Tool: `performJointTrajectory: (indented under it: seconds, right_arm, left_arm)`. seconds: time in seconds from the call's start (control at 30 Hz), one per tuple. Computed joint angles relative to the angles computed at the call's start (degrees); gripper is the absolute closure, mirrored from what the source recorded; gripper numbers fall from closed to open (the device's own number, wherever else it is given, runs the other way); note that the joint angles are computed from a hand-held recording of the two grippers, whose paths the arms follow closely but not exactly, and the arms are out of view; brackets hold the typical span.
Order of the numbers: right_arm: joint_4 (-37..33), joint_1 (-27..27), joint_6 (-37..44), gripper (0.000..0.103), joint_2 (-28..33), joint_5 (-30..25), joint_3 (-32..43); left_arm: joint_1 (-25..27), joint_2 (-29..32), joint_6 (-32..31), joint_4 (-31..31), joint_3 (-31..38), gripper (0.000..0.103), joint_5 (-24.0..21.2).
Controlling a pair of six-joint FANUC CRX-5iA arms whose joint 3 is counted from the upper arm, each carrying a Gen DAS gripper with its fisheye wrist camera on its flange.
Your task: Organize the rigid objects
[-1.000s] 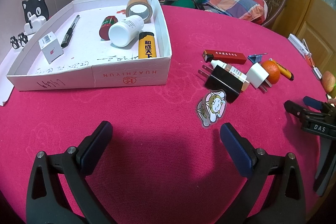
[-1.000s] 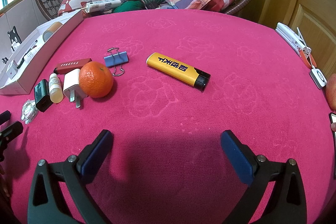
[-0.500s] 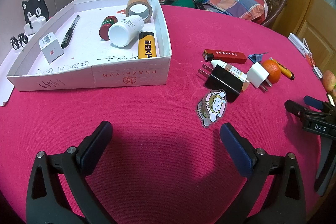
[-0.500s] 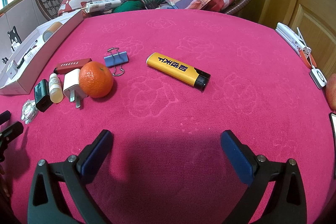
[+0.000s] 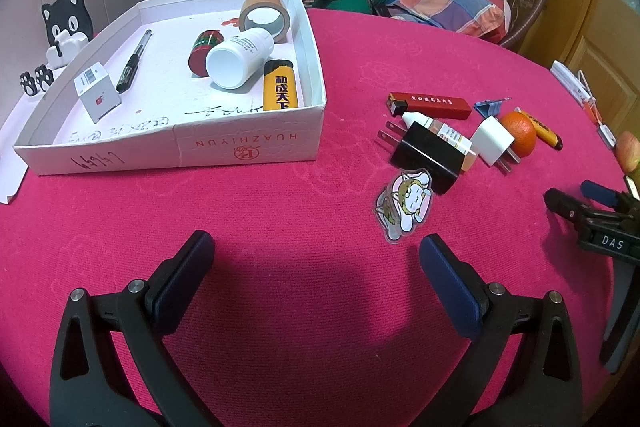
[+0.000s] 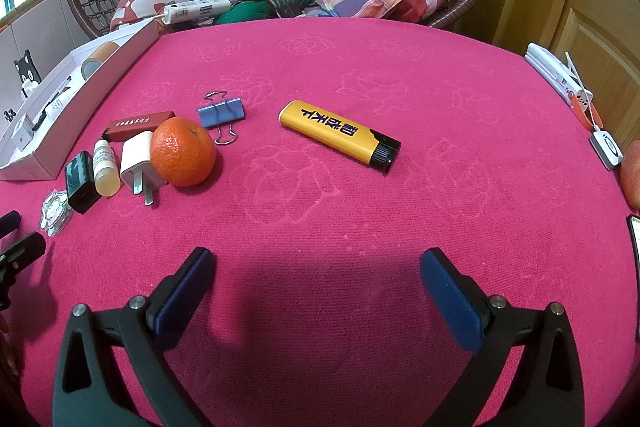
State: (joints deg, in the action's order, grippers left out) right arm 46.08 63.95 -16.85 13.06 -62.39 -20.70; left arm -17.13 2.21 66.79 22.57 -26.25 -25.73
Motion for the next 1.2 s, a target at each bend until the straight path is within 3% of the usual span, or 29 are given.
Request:
performJointTrajectory:
  seconds: [0.67, 0.83, 0.97, 1.2]
  right_arm:
    - [-0.03, 0.01, 0.01, 0.000, 0.06, -0.03, 0.09]
    - [-0.05, 0.00, 0.06, 0.000, 0.17, -0.03, 0.25]
    - [-0.06, -0.02, 0.06, 0.000, -0.01, -0.03, 0.07]
    - [-0.05, -0.01, 0.01, 0.000, -0.04, -0.04, 0.02]
  left_arm:
    - [-0.09, 0.10, 0.60, -0.74, 0.29, 0.000, -0.19]
    - [-0.84, 0.63, 5.22, -6.07, 2.33, 0.000, -1.36]
    - [-3.11, 1.69, 15.04, -17.69, 6.85, 0.000, -4.29]
    - [-2.55, 1.69, 14.07, -16.31, 6.44, 0.000, -4.17]
